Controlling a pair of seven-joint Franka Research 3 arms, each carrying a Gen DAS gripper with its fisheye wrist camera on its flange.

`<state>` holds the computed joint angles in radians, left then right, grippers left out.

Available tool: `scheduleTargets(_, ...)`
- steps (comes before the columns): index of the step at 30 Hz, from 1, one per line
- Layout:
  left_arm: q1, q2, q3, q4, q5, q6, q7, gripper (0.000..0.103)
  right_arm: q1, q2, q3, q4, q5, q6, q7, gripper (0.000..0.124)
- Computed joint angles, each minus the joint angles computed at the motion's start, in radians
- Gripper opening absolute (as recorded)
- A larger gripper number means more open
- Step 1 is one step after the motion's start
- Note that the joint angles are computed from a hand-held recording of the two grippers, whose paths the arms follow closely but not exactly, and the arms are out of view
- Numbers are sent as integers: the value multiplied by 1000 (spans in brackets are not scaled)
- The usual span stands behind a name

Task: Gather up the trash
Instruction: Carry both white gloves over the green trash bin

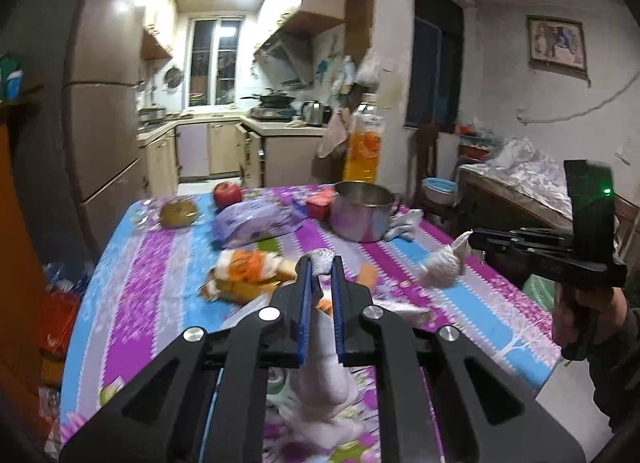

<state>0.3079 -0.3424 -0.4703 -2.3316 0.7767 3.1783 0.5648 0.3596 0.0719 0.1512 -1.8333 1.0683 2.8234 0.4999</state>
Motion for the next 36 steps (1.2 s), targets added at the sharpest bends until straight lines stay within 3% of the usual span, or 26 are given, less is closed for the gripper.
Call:
scheduleTargets(5, 15, 109, -87, 148, 86, -13, -36, 8, -7, -113, -32, -89, 52, 34, -34, 4)
scheduleTargets(9, -26, 224, -117, 277, 176, -41, -66, 8, -7, -197, -73, -159, 22, 65, -11, 4)
scheduleTargets(18, -236, 524, -120, 591, 169, -104, 99, 8, -52, -378, -177, -324, -157, 119, 142, 4)
scheduleTargets(24, -390, 718, -122, 818, 102, -170, 265, 8, -129, -466, -231, -401, -310, 119, 263, 4)
scheduleTargets(36, -672, 1091, -131, 1333, -108, -337, 623, 8, -285, -515, -316, -456, -500, 60, 399, 4)
